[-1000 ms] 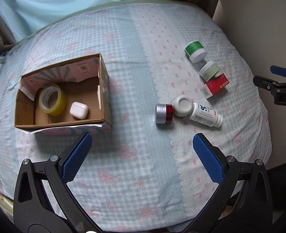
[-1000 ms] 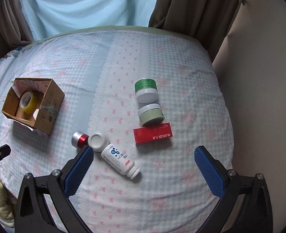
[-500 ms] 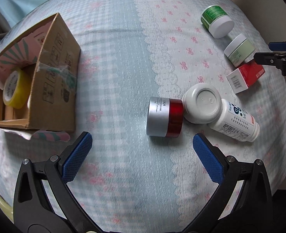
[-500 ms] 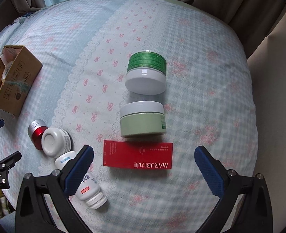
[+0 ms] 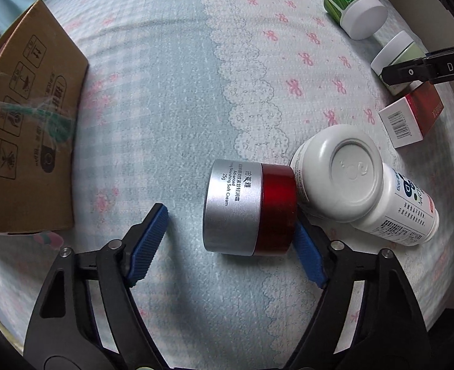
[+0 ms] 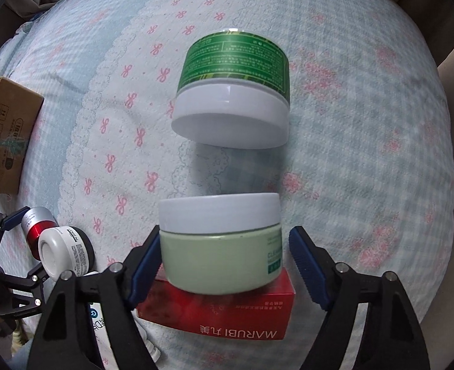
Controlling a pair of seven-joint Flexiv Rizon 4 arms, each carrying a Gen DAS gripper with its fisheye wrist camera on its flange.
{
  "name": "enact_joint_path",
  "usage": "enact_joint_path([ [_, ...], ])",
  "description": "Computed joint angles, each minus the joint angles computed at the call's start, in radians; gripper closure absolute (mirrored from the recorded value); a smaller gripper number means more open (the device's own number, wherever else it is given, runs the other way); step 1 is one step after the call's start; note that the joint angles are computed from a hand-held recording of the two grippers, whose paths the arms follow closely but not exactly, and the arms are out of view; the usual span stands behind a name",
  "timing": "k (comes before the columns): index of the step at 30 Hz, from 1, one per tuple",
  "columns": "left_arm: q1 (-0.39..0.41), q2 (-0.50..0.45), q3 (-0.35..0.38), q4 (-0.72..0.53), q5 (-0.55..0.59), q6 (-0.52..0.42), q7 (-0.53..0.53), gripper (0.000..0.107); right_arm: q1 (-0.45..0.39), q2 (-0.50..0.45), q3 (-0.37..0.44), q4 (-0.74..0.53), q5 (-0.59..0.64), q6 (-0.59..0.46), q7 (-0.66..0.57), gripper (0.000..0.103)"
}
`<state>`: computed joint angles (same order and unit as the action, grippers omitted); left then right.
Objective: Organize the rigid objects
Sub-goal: 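Grasp the silver-and-red jar with the left tool while the right tool grasps the pale green jar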
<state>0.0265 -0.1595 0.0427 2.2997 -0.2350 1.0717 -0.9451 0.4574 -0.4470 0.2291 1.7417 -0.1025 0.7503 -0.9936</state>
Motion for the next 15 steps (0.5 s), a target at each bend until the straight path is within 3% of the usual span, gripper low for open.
enact_joint_path([
  [2,0.009,-0.001,-0.011,-0.001,-0.046,-0.018,0.026,0.049,0.005,-0.007,-0.002,-0.008,-0.010,-0.010,-0.006,0.036],
  [4,0.013,0.003,-0.023,0.004,-0.098,-0.033,0.071,0.067,0.010,-0.007,-0.005,-0.006,-0.022,-0.011,-0.008,0.036],
  [7,-0.005,0.000,-0.017,-0.001,-0.059,-0.013,0.063,0.068,0.016,-0.013,-0.007,-0.011,-0.027,-0.007,0.004,0.036],
  [15,-0.005,0.001,-0.020,-0.012,-0.103,-0.025,0.083,0.069,0.024,0.003,-0.011,0.009,-0.040,0.007,0.048,0.037],
])
